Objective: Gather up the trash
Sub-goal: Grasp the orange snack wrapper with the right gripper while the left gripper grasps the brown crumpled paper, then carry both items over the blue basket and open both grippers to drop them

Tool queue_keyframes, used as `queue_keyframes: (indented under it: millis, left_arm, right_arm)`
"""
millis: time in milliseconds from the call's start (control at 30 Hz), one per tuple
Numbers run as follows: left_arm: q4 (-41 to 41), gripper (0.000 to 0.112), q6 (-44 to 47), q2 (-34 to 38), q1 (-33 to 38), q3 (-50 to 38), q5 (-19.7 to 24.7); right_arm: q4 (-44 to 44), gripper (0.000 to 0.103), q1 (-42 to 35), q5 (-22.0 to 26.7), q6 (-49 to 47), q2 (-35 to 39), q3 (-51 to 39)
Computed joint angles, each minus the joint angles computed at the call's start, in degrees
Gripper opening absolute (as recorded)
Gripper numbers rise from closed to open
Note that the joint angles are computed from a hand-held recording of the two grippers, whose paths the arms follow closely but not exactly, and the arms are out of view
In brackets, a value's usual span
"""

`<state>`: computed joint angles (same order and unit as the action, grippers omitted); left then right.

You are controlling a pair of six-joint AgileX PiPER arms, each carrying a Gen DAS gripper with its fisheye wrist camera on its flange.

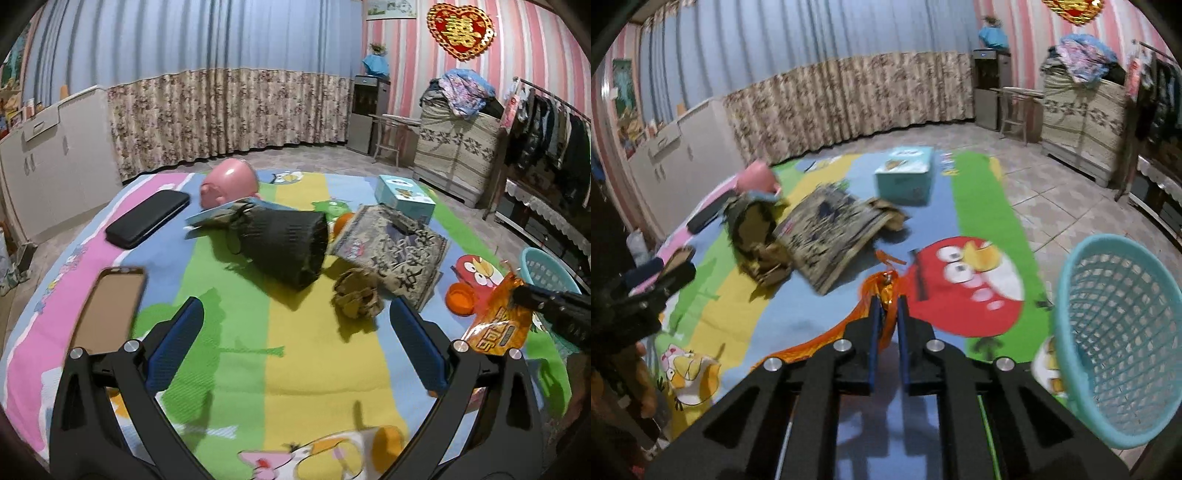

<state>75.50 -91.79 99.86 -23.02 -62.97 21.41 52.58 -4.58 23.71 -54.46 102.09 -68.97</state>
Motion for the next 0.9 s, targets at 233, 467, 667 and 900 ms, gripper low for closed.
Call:
queue_keyframes:
  millis: [233, 467, 667, 900]
  left_arm:
    - [-22.36, 0.087, 22.74, 7.35, 0.18, -10.63, -1.99]
    - [-44.66, 0.068, 47.84, 17.45, 0.47, -25.24, 5.47]
    - [-52.45, 0.037, 55.06, 19.76, 1.62, -28.29, 6.76]
    - [-32.58, 0.036, 35.45, 14.30, -1.34, -21.02, 4.27]
  right_arm:
    - [2.86, 0.009, -4.26, 1.22, -3.18, 1.24, -1.05]
    - [3.89, 0.009, -5.64, 2.21, -4.27, 2.84, -2.78]
    - [7.13, 0.009, -6.78, 3.18, -7.39, 3.13, -3.15]
    - [16.39, 0.008, -8.98, 5.30, -15.90, 0.85, -1.28]
